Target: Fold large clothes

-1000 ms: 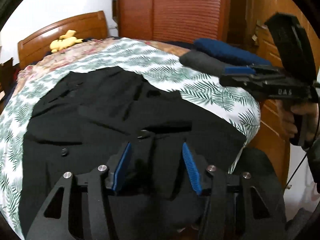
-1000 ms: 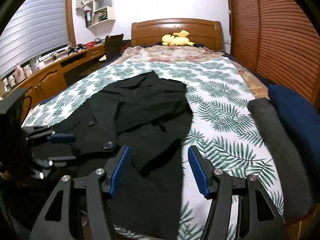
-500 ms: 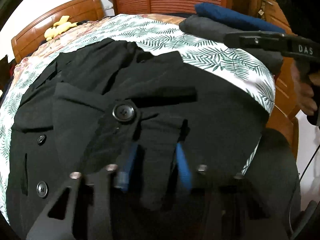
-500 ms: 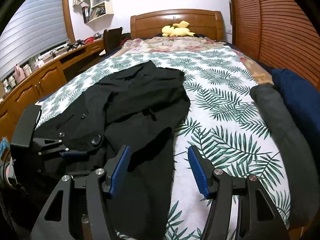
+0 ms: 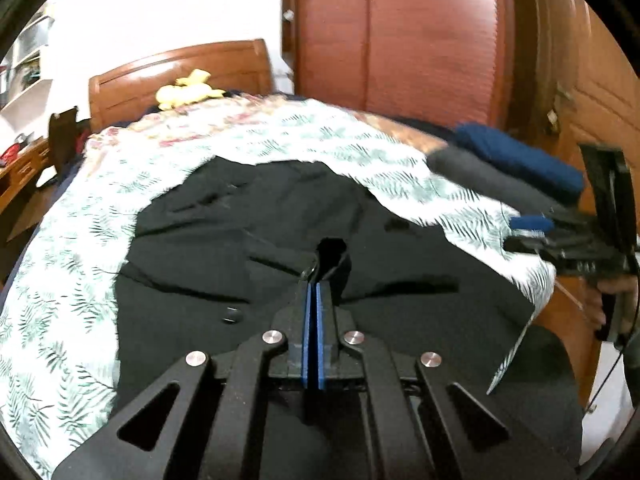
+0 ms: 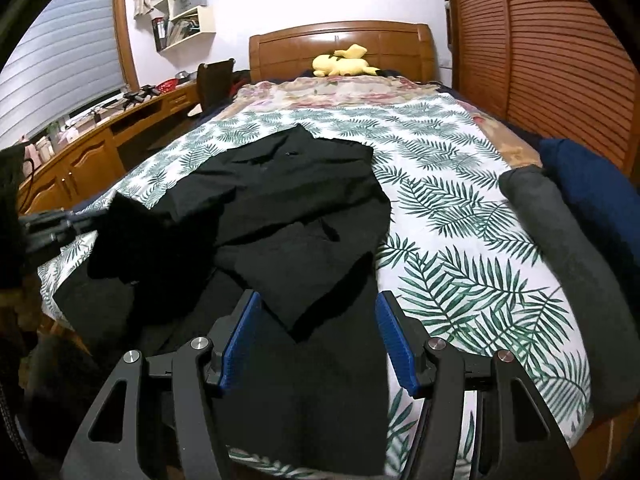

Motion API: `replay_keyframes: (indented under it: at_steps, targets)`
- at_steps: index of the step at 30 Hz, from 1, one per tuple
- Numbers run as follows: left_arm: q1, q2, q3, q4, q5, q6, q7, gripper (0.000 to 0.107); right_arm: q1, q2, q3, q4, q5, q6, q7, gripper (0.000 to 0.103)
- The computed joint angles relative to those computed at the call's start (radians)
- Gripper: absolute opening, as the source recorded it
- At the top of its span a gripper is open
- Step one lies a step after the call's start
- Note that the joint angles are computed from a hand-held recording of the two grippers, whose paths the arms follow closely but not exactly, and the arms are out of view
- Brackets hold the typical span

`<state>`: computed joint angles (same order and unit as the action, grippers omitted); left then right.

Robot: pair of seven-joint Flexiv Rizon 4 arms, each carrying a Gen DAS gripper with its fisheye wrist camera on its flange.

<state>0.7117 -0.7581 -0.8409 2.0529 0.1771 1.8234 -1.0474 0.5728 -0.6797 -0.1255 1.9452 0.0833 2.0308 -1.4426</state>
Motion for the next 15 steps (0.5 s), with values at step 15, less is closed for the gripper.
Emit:
replay_keyframes:
  at_steps: [15]
  targets:
    - [0.112, -0.063, 0.015, -0.035, -0.001, -0.007, 0.016, 0.003, 0.123, -0.042, -0.135, -0.096, 0.022, -0.121, 0.063, 0.062]
